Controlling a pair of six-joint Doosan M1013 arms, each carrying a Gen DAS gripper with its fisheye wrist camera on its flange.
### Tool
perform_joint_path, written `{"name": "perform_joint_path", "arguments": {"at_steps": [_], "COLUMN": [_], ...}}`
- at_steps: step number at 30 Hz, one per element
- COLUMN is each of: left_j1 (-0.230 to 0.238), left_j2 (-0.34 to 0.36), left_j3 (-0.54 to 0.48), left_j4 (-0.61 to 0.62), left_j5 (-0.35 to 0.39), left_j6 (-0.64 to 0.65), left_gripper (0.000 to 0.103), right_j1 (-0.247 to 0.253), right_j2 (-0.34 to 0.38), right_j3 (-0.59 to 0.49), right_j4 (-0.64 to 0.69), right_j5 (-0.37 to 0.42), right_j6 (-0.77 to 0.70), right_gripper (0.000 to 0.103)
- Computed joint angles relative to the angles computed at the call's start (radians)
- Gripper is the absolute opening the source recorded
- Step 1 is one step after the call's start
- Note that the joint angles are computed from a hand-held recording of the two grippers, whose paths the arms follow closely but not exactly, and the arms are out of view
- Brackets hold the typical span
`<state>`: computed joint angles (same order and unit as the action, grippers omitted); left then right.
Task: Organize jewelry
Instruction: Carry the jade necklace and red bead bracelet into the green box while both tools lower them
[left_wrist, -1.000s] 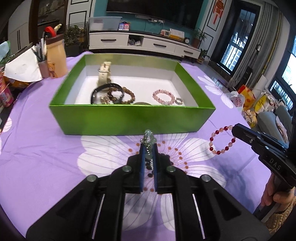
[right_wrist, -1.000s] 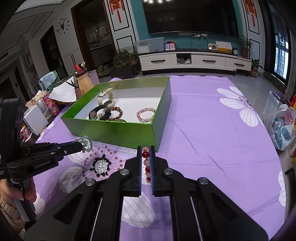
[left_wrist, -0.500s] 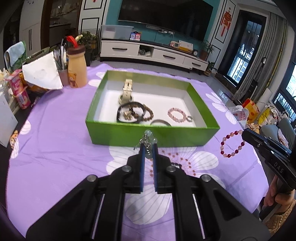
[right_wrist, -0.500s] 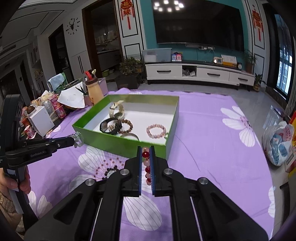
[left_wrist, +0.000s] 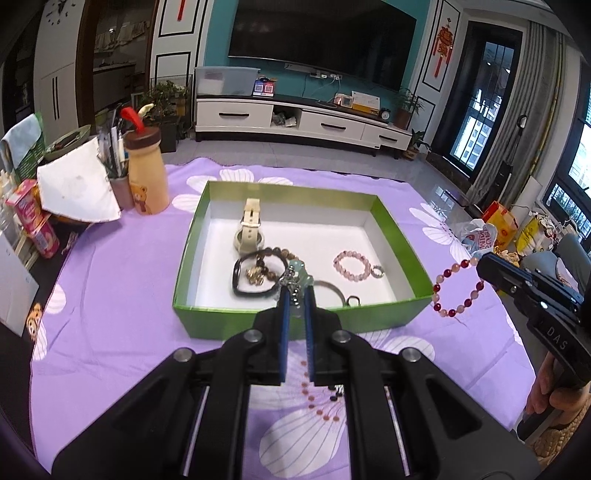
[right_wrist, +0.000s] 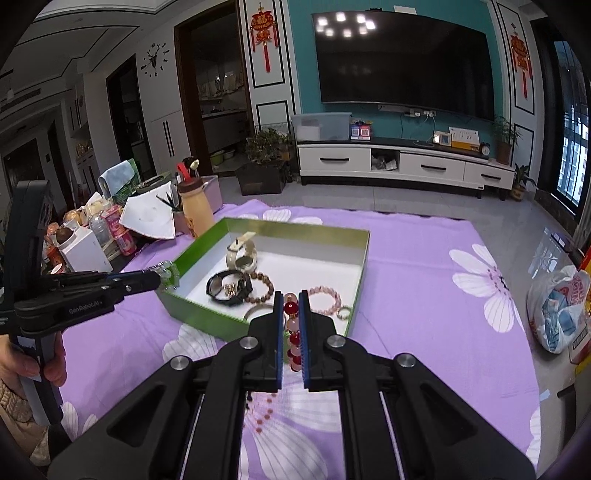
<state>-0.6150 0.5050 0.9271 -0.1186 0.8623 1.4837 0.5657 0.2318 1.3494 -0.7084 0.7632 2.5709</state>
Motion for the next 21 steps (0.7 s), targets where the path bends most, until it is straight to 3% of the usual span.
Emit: {"name": "perform_joint_path", "arguments": {"at_steps": [21], "left_j1": [-0.007], "left_j2": [0.156], "left_j3": [-0.255], "left_j4": [0.007], "left_j5": [0.112], "left_j6": [0.024], "left_gripper": [0.007], "right_j1": [-0.063], "right_j2": [0.085], "right_j3": [-0.116], "right_j4": [0.073], "right_j5": [0.014], "right_j6": [-0.121], "right_gripper": [0.007]}}
